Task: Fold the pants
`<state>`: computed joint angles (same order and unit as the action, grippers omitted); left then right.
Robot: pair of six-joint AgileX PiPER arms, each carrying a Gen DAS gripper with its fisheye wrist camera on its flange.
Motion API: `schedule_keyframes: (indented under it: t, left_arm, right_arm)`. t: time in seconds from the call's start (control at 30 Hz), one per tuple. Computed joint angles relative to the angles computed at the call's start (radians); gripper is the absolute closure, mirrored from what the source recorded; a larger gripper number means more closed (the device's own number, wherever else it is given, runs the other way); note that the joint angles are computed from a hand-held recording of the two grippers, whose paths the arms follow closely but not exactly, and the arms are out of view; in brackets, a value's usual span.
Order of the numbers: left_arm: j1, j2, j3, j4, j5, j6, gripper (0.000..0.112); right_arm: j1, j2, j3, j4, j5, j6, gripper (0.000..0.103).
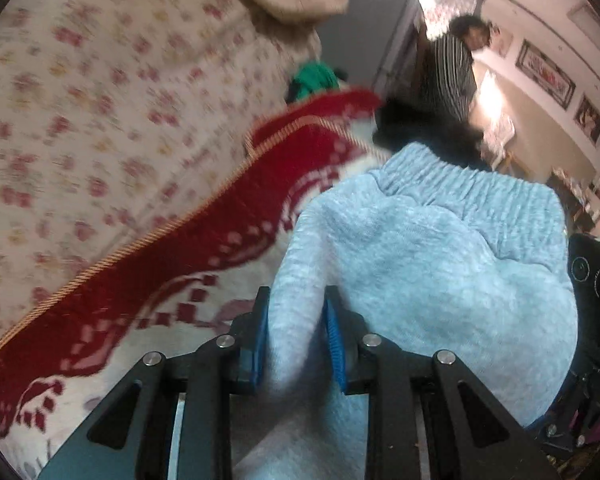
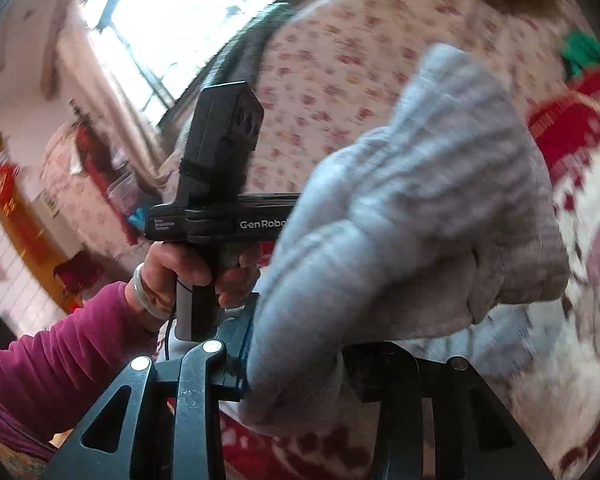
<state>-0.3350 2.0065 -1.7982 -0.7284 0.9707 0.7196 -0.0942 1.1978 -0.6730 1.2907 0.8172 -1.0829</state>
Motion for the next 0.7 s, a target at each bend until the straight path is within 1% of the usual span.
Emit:
schedule_keyframes:
  t: [0.1,0.2,0.3,0.37,0.4,0.43,0.5,0.57,0.6,0.63,0.67,0.7]
  left_arm:
    - [0.081,-0.102,0.109,-0.058,-0.021,0.063,0.087]
    - [0.200,-0.215,0.244,-0.118,-0.040,0.142,0.089]
    - [0.330,-0.285,0.352,-0.157,-0.042,0.198,0.089]
    - [0.456,-0.321,0.433,-0.181,-0.031,0.257,0.089]
    - [0.502,-0.332,0.461,-0.182,-0.031,0.276,0.089]
    - [0.578,-0.348,0.510,-0.181,-0.039,0.304,0.090]
    - [0.689,-0.349,0.562,-0.178,-0.043,0.341,0.090]
    - [0.810,-0.341,0.618,-0.165,-0.060,0.363,0.090]
    - [0.860,-0.332,0.638,-0.139,-0.085,0.358,0.090]
    - [0.910,-0.319,0.653,-0.119,-0.104,0.355,0.090]
    - [0.953,-0.303,0.657,-0.112,-0.106,0.354,0.090]
    - [1.004,-0.288,0.659,-0.112,-0.098,0.351,0.090]
  right_arm:
    - [0.171,-0.004,-0.088,-0.085,-0.104,0.109,0.063]
    - [0.332,0.019,-0.166,-0.203,-0.203,0.226,0.063]
    - [0.517,0.080,-0.256,-0.386,-0.305,0.388,0.063]
    - [0.635,0.150,-0.324,-0.518,-0.352,0.501,0.063]
    - [0.678,0.183,-0.351,-0.562,-0.364,0.541,0.063]
    - [0.723,0.220,-0.375,-0.601,-0.380,0.573,0.063]
    - [0.815,0.305,-0.431,-0.727,-0.406,0.672,0.063]
    - [0.906,0.422,-0.510,-0.893,-0.414,0.805,0.063]
    - [0.932,0.469,-0.534,-0.934,-0.418,0.837,0.063]
    - [0.966,0.532,-0.570,-0.997,-0.426,0.899,0.061]
    - [0.986,0.576,-0.586,-1.034,-0.441,0.942,0.057]
    - [1.000,0.619,-0.600,-1.035,-0.458,0.952,0.054]
